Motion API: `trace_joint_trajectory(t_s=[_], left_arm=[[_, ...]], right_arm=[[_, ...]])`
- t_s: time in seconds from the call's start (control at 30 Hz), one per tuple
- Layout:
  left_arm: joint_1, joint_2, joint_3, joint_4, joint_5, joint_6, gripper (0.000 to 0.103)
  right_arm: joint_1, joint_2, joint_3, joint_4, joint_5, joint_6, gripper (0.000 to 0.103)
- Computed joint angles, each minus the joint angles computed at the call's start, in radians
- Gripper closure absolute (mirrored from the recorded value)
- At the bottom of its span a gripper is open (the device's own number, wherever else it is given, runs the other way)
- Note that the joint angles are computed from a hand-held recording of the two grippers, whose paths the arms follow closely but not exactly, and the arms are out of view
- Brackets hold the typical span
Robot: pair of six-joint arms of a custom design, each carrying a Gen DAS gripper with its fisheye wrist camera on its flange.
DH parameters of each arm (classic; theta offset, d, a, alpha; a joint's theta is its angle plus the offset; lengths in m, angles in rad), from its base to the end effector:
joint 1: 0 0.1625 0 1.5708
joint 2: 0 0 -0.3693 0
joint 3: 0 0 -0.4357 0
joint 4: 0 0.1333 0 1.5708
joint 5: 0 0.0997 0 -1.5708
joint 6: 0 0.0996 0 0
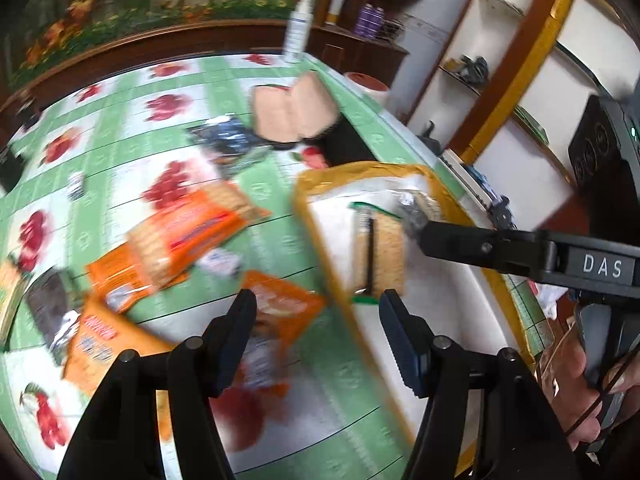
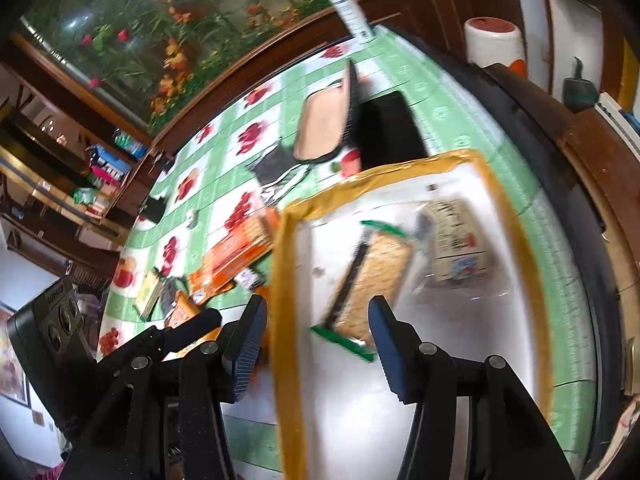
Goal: Organize snacks
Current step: 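Grasp the orange cheese-biscuit pack with the left gripper and lift it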
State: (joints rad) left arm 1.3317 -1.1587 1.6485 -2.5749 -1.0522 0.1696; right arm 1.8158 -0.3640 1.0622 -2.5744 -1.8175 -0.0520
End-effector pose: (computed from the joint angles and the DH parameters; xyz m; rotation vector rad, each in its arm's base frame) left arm 0.0208 -0.6862 0.2696 0.3445 2.5423 -0.6962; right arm 0.3005 -0.7526 -0.0482 0.3729 -2.8649 0.4770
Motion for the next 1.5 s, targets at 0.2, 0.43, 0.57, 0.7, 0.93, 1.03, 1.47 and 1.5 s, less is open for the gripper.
trace_joint_trajectory(t_s=[0.2, 0.43, 0.57, 0.7, 0.93, 1.03, 1.47, 1.5], left_arm=[[0.05, -0.09, 0.054, -0.045, 0.077, -0.011, 0.033], [0.115, -0.054, -0.022, -0.037, 0.169, -0.026, 0.033], [0.129, -0.019, -0.056, 0.003, 0.165, 0.002, 0.033], [0.137, -0.022, -0.039, 0.008, 0.141, 0.037, 0.033], [0.153, -0.134, 0.082, 0.053, 0.068, -0.016, 0.033], [0.163, -0.203, 0.143, 0.075, 0.05, -0.05, 0.033], [0.149, -0.099, -0.015, 0.1, -0.085, 0.192, 0.028], [0.158, -0.068, -0.056, 0.14, -0.097, 0.192, 0.028]], right_arm=[[0.018, 0.028, -0.017, 0.014, 0.009, -0.003, 0.047], [0.034, 0.048, -0.03, 0.036, 0.005, -0.006, 0.046], [0.042, 0.054, -0.03, 0.04, 0.001, -0.013, 0.046], [0.046, 0.056, -0.026, 0.041, -0.001, -0.014, 0.046], [0.051, 0.07, -0.04, 0.068, 0.01, -0.02, 0.046], [0.056, 0.077, -0.05, 0.086, 0.02, -0.033, 0.046], [0.073, 0.112, -0.085, 0.126, 0.019, -0.036, 0.046], [0.073, 0.108, -0.077, 0.122, 0.019, -0.037, 0.046]])
